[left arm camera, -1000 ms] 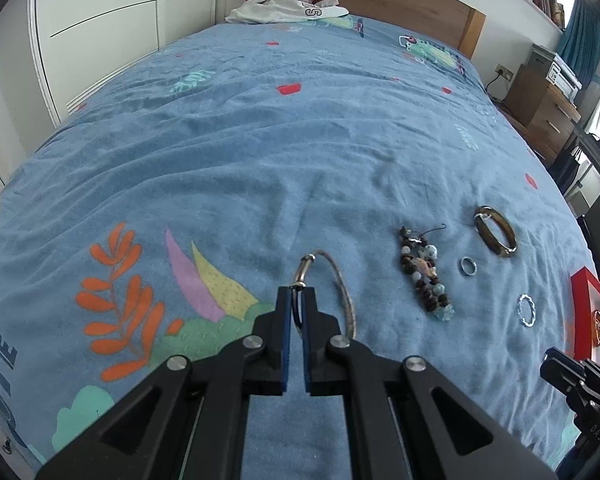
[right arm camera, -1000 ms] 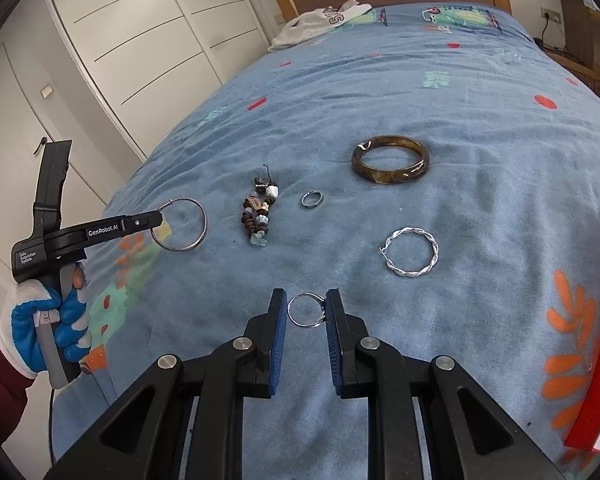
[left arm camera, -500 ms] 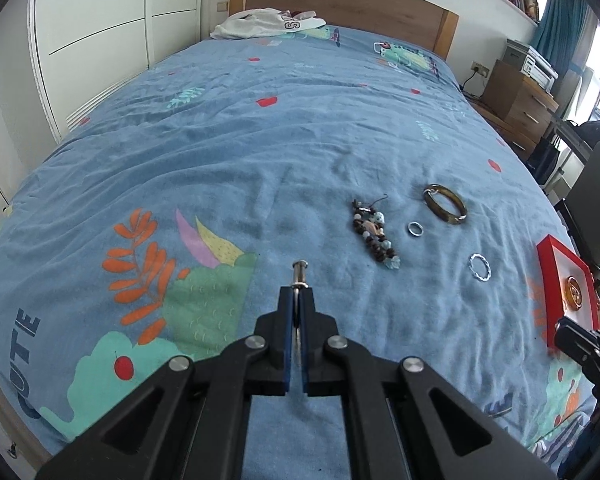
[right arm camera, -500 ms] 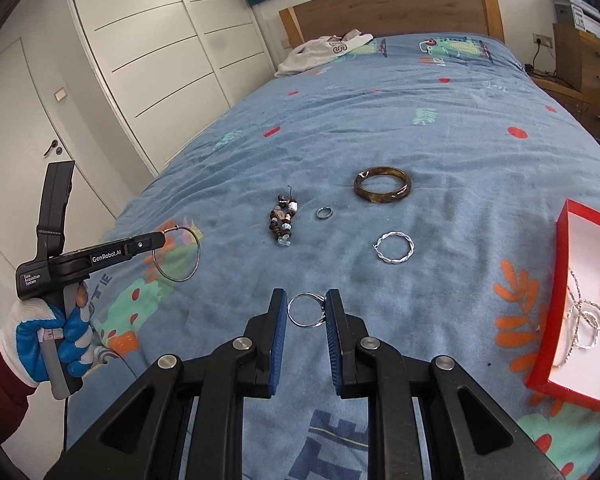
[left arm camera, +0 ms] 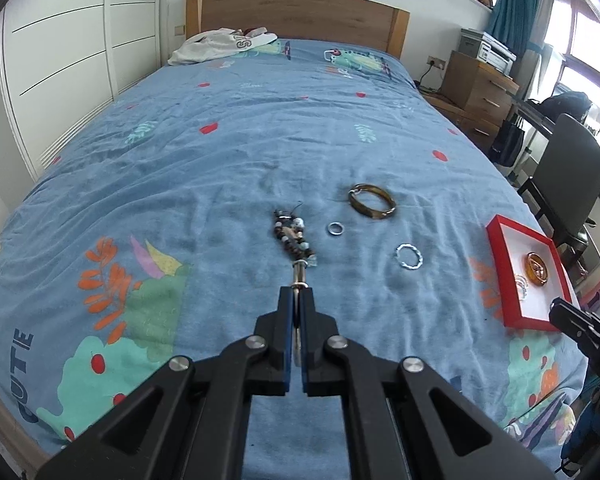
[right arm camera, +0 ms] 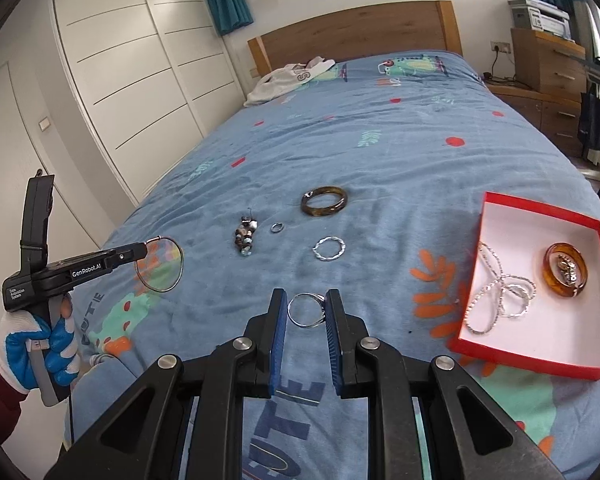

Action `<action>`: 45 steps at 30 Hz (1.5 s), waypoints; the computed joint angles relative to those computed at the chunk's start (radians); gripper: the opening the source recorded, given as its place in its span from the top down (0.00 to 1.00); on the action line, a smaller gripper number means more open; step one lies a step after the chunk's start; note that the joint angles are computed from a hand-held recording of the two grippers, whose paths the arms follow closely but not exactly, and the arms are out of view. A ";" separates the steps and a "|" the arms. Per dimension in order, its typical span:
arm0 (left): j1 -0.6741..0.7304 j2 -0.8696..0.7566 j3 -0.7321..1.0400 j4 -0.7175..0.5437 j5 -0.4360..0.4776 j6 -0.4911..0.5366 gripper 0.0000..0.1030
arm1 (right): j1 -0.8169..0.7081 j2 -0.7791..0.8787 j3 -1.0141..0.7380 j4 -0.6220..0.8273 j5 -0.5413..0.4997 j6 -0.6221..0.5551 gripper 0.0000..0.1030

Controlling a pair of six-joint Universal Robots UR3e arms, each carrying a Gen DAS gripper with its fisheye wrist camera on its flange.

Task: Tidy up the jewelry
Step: 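Carry the silver ring and silver cuff bangle over the red box with both tools, then open both tools to drop the ring and cuff bangle into the box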

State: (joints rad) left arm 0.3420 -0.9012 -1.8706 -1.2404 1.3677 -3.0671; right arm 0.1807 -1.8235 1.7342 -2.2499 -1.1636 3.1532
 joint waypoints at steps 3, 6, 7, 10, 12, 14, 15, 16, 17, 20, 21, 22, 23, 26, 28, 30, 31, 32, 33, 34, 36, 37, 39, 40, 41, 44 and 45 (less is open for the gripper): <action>-0.169 -0.113 0.060 0.077 0.072 -0.102 0.98 | -0.094 -0.066 0.028 0.050 0.036 -0.050 0.81; -0.321 -0.236 0.140 0.135 0.130 -0.184 0.98 | -0.205 -0.125 0.049 0.114 0.079 -0.115 0.81; -0.364 -0.277 0.173 0.147 0.145 -0.207 0.98 | -0.245 -0.144 0.054 0.139 0.094 -0.142 0.81; -0.485 -0.411 0.282 0.180 0.178 -0.264 0.98 | -0.376 -0.193 0.068 0.216 0.142 -0.232 0.81; -0.562 -0.512 0.376 0.192 0.197 -0.287 0.98 | -0.461 -0.215 0.072 0.266 0.172 -0.293 0.81; -0.633 -0.612 0.472 0.197 0.221 -0.304 0.98 | -0.536 -0.224 0.073 0.309 0.194 -0.351 0.81; -0.664 -0.667 0.528 0.195 0.225 -0.312 0.98 | -0.571 -0.225 0.072 0.327 0.203 -0.381 0.81; -0.686 -0.715 0.578 0.192 0.222 -0.317 0.98 | -0.606 -0.223 0.072 0.342 0.211 -0.410 0.81; -0.709 -0.763 0.628 0.189 0.220 -0.322 0.98 | -0.632 -0.221 0.072 0.354 0.217 -0.430 0.81; -0.774 -0.912 0.802 0.160 0.217 -0.335 0.98 | -0.703 -0.200 0.075 0.369 0.223 -0.488 0.81; -0.795 -0.963 0.866 0.145 0.215 -0.338 0.98 | -0.715 -0.188 0.075 0.365 0.221 -0.498 0.81; -0.812 -1.009 0.923 0.133 0.212 -0.340 0.98 | -0.728 -0.176 0.077 0.360 0.218 -0.509 0.81; -0.828 -1.053 0.982 0.117 0.207 -0.339 0.98 | -0.739 -0.166 0.080 0.356 0.217 -0.520 0.81; -0.865 -1.178 1.152 0.066 0.181 -0.338 0.98 | -0.762 -0.136 0.091 0.344 0.210 -0.549 0.81; -0.885 -1.259 1.264 0.025 0.159 -0.337 0.98 | -0.760 -0.111 0.100 0.322 0.200 -0.554 0.81; -0.898 -1.325 1.353 -0.011 0.139 -0.336 0.98 | -0.763 -0.089 0.110 0.306 0.196 -0.566 0.81; -0.906 -1.358 1.396 -0.031 0.132 -0.335 0.98 | -0.759 -0.078 0.114 0.297 0.190 -0.568 0.81; -0.912 -1.385 1.426 -0.045 0.129 -0.334 0.98 | -0.758 -0.071 0.121 0.289 0.186 -0.572 0.81; -0.919 -1.422 1.476 -0.072 0.129 -0.334 0.98 | -0.753 -0.063 0.126 0.278 0.180 -0.571 0.81; -0.923 -1.445 1.497 -0.086 0.128 -0.336 0.98 | -0.750 -0.055 0.131 0.271 0.176 -0.572 0.81; -0.928 -1.456 1.474 -0.084 0.128 -0.341 0.98 | -0.745 -0.043 0.139 0.258 0.169 -0.574 0.81; -0.930 -1.459 1.463 -0.085 0.131 -0.340 0.98 | -0.740 -0.035 0.143 0.248 0.162 -0.575 0.81; -0.930 -1.453 1.417 -0.074 0.139 -0.338 0.98 | -0.732 -0.023 0.147 0.235 0.149 -0.576 0.81; -0.929 -1.445 1.384 -0.061 0.144 -0.337 0.98 | -0.727 -0.015 0.148 0.229 0.141 -0.577 0.81; -0.928 -1.440 1.363 -0.053 0.147 -0.336 0.98 | -0.724 -0.013 0.149 0.228 0.134 -0.581 0.81; -0.918 -1.460 1.382 -0.058 0.148 -0.341 0.97 | -0.714 0.001 0.153 0.218 0.114 -0.589 0.81; -0.915 -1.474 1.412 -0.078 0.152 -0.340 0.97 | -0.712 0.005 0.153 0.217 0.108 -0.591 0.81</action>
